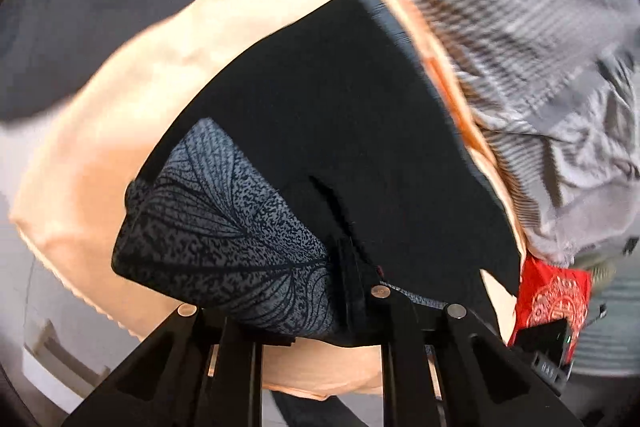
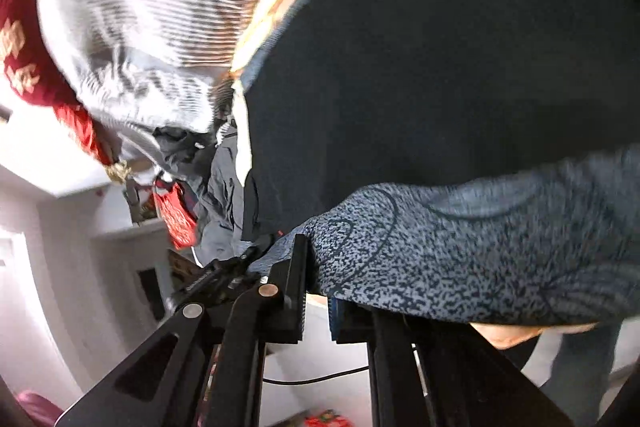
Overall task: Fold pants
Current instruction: 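Grasp the grey patterned waistband of the black trousers with both grippers, then lift the waistband with both grippers and fold it toward the trouser legs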
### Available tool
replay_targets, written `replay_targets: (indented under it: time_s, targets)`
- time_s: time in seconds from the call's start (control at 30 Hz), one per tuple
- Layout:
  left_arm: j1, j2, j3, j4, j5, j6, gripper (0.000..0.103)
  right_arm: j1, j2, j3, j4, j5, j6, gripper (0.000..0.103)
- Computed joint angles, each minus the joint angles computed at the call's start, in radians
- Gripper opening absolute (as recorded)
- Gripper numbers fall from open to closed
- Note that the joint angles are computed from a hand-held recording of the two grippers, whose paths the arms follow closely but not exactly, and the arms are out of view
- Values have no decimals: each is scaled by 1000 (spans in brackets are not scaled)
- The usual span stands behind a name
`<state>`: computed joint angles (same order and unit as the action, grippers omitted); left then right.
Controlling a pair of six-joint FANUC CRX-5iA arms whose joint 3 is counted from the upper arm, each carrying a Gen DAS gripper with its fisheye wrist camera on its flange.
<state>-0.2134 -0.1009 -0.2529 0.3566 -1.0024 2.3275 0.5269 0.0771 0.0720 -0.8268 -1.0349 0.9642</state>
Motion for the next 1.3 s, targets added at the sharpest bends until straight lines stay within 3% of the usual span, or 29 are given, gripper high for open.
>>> replay_targets:
  time_s: [0.17, 0.27, 0.53, 0.57, 0.73, 0.87, 0.93, 1.0, 1.03, 1.1, 1.17, 1.3]
  targets:
    - [23, 106, 176, -30, -23, -56, 17, -63, 136, 223, 16, -136, 77, 9]
    - [29, 212, 315, -81, -48, -57, 17, -115, 270, 406, 10, -238, 122, 9]
    - [20, 551, 684, -215, -166, 10, 17, -194, 655, 877, -22, -467, 52, 10]
    - [18, 586, 720, -234, -192, 23, 21, -199, 712, 947, -25, -498, 34, 10]
    - [12, 671, 814, -276, -262, 66, 24, -211, 926, 1215, -38, -618, -34, 12]
    - [-3, 707, 940, -330, -383, 59, 24, -223, 997, 1307, -67, -650, -48, 14]
    - [-11, 697, 978, -367, -424, 58, 26, -233, 991, 1292, -87, -651, -41, 17]
    - [-22, 692, 1023, -419, -476, 74, 58, -240, 1002, 1314, -100, -666, -43, 23]
    - [-46, 704, 1092, -509, -540, 85, 75, -241, 1008, 1329, -101, -674, -45, 30]
    - [-77, 706, 1150, -605, -588, 52, 75, -243, 1028, 1374, -111, -692, -53, 44]
    - [-94, 730, 1201, -606, -627, 8, 75, -245, 1032, 1400, -128, -688, -65, 63]
    - [-136, 829, 1296, -556, -696, -63, 75, -243, 958, 1354, -109, -650, 8, 68]
